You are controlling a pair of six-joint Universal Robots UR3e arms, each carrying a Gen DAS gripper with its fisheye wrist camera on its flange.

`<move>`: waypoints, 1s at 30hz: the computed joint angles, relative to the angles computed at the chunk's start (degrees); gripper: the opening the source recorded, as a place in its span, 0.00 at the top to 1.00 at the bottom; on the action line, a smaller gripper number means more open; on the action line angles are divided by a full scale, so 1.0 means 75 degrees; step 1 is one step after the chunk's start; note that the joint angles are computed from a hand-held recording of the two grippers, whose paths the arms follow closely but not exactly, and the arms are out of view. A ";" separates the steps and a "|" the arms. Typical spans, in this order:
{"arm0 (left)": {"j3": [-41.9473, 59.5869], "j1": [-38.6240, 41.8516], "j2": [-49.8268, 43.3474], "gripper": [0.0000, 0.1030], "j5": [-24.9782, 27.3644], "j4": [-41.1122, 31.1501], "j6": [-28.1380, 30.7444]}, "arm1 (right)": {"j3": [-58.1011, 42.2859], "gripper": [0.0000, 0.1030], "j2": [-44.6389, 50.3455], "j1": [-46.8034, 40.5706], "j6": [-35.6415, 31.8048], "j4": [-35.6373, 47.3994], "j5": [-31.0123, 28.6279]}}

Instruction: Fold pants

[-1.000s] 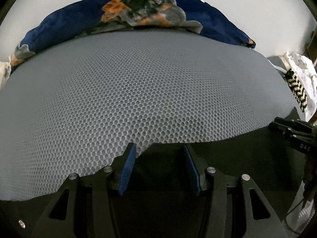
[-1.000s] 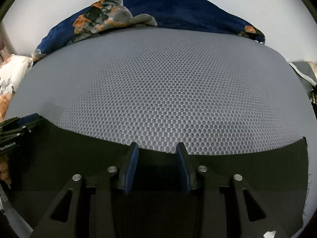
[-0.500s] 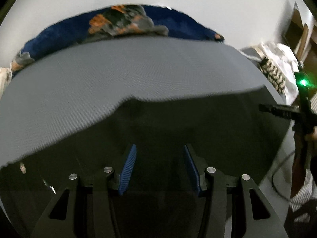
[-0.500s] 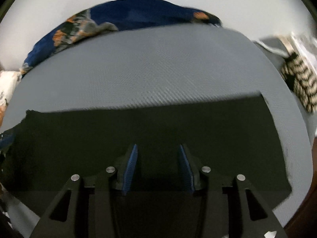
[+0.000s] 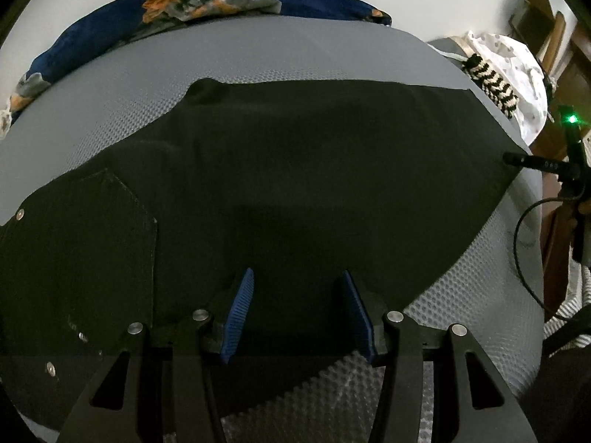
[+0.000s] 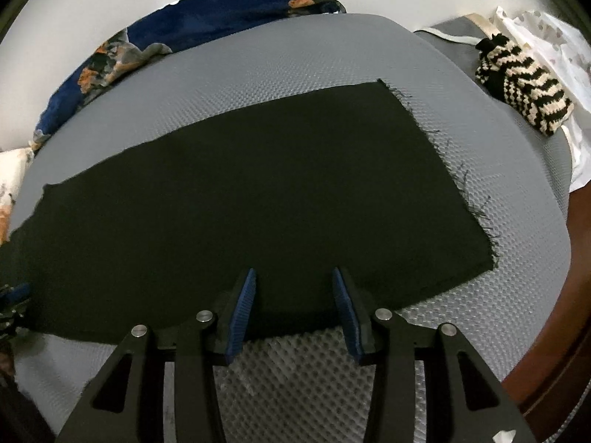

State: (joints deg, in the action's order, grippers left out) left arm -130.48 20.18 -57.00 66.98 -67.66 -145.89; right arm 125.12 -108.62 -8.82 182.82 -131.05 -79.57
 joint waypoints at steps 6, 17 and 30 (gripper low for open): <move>0.0293 0.0624 0.0211 0.50 -0.0383 -0.0573 -0.0401 | 0.0239 0.59 -0.1497 -0.3186 -0.2060 0.1941 0.2674; 0.0690 0.1083 -0.0178 0.49 -0.0226 -0.0332 -0.1522 | -0.1151 0.58 0.0933 -0.5719 -0.4438 0.4144 0.3779; 0.0789 0.0759 -0.0764 0.48 0.0453 0.0198 -0.2305 | -0.1719 0.70 0.2722 -0.5441 -0.5214 0.4432 0.4749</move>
State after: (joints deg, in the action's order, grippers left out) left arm -124.57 25.87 -62.73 70.38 -66.18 -163.17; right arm 112.23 -88.21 -49.62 143.72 -97.81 -43.95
